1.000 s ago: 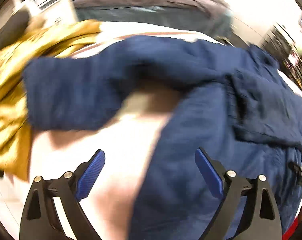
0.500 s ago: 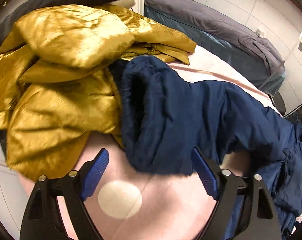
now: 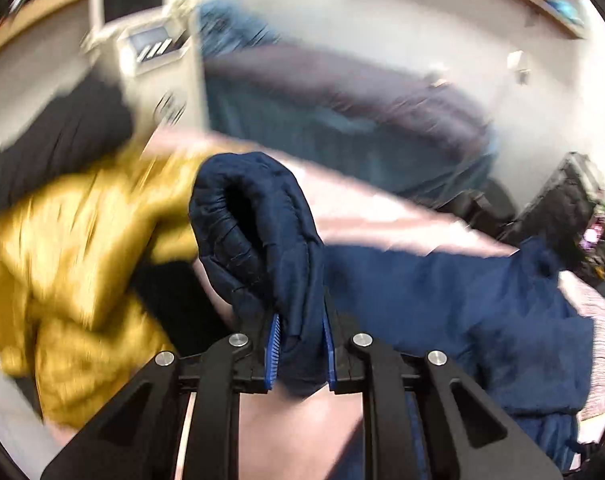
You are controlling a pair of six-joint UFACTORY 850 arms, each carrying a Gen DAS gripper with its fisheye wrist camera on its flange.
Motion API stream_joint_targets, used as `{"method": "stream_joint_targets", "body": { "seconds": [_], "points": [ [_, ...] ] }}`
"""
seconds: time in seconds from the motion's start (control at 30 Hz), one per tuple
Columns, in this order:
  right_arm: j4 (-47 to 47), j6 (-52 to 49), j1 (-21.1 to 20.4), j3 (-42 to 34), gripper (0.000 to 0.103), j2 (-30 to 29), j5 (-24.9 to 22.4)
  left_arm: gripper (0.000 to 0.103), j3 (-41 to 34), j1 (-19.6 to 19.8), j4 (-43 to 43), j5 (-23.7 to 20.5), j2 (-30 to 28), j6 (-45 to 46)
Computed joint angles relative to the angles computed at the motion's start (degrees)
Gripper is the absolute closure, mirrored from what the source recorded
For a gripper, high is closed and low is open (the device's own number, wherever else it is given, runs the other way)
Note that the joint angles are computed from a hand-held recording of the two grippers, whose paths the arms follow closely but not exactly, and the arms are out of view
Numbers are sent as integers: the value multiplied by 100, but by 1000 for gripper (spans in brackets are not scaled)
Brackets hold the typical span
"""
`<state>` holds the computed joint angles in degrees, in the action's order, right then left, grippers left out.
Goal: Fold large clothes
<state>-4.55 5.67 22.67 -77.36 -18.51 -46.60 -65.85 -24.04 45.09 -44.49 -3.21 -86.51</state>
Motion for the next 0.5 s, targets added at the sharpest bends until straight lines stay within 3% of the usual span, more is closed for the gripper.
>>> {"method": "stream_joint_targets", "body": {
  "seconds": [0.1,0.23,0.37,0.5],
  "points": [
    [90,-89,-69,-16,6,-17,21,86,-865,-95,390,251,-418,154],
    [111,-144,-131,-62,6,-28,89,86,-2232,-335,258,735,-1258,860],
    [146,37,-279,-63,6,-2,169,86,-3454,-726,-769,1123,-2158,2227],
    [108,353,-473,52,6,68,169,86,-4680,-1127,-2389,1096,-3188,3861]
  ]
}}
